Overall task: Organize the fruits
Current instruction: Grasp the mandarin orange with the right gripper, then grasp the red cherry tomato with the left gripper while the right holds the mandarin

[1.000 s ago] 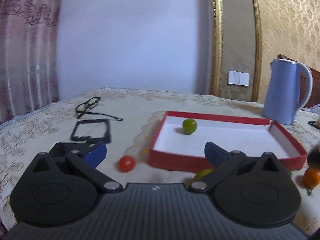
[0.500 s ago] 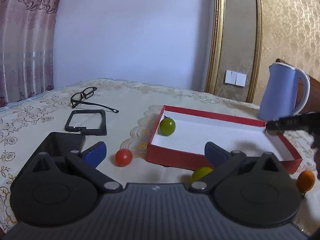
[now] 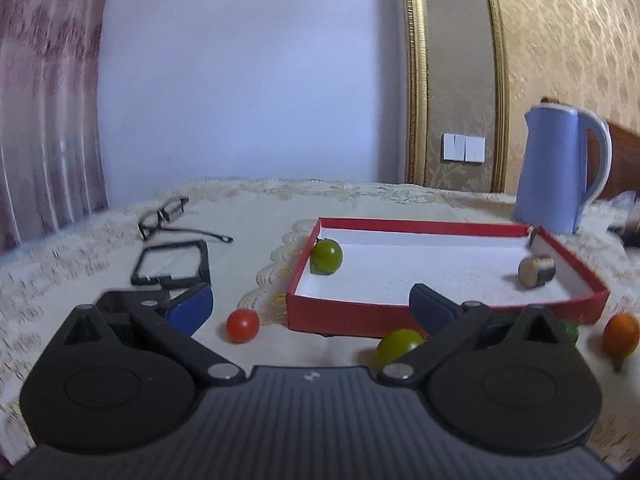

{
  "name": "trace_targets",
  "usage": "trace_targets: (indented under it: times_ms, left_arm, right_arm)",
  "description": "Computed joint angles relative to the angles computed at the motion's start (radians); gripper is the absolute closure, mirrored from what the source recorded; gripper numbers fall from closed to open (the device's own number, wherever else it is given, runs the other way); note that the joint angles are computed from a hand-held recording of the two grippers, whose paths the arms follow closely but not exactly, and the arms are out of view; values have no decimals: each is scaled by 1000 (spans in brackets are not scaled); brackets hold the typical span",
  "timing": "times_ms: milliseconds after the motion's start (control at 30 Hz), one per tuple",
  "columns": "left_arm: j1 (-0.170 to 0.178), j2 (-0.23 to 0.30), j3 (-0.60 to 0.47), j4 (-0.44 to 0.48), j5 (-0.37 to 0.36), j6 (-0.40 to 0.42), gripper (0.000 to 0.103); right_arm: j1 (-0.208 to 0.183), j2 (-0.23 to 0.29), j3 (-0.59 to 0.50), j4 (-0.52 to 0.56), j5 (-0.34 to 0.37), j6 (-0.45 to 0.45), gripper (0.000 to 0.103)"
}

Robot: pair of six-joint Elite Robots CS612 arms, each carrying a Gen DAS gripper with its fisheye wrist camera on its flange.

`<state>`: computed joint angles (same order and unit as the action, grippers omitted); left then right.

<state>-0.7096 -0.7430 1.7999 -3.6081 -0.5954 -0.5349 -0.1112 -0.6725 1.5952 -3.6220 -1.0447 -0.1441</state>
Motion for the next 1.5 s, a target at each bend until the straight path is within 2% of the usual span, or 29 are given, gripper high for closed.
trace_targets:
  times_ms: [67,133,200,267,367,433,500,600,667,733,800,867,1000,1100,1233,1300,1500]
  left_arm:
    - [13,-9,16,-23,-56,-49,0]
    - [24,-22,25,17,-89,-123,0]
    - [34,-38,30,89,-109,-201,0]
    - [41,-45,32,119,-120,-250,0]
    - [43,-49,37,137,-114,-281,0]
    - [41,-49,38,138,-110,-277,0]
    - [38,-45,35,130,-97,-264,0]
    - [31,-40,31,124,-73,-244,0]
    - [27,-39,28,131,-59,-237,0]
    - [25,-38,26,131,-51,-231,0]
    - [24,-39,26,132,-51,-233,0]
    - [29,-44,32,130,-68,-244,0]
    - [48,-60,54,116,-121,-249,0]
    - [67,-84,83,115,-133,-272,0]
    - [91,-103,124,9,-193,-183,0]
    - [94,-108,130,-3,-207,-92,0]
    - [78,-87,84,151,-118,144,0]
  right_arm:
    - [-5,-1,44,-76,-28,-32,0]
    - [-7,5,72,-133,-58,-40,0]
    - [-16,7,81,-125,-26,-69,0]
    - [-19,-3,85,-67,5,-112,0]
    - [-5,-4,89,-71,-34,-170,0]
    - [4,-1,86,-58,-59,-219,1]
    - [9,2,80,-27,-67,-231,1]
    - [6,3,67,17,-55,-193,16]
    - [5,-1,60,67,-49,-189,31]
    - [6,-3,53,115,-44,-203,42]
    - [8,-4,48,152,-44,-219,45]
    - [9,-3,44,187,-35,-241,59]
    - [8,-5,45,197,-25,-248,60]
    - [7,-3,53,161,-25,-234,60]
    - [-5,-7,76,94,17,-188,60]
    - [-11,-12,88,68,45,-177,60]
    - [-18,-23,115,8,89,-157,60]
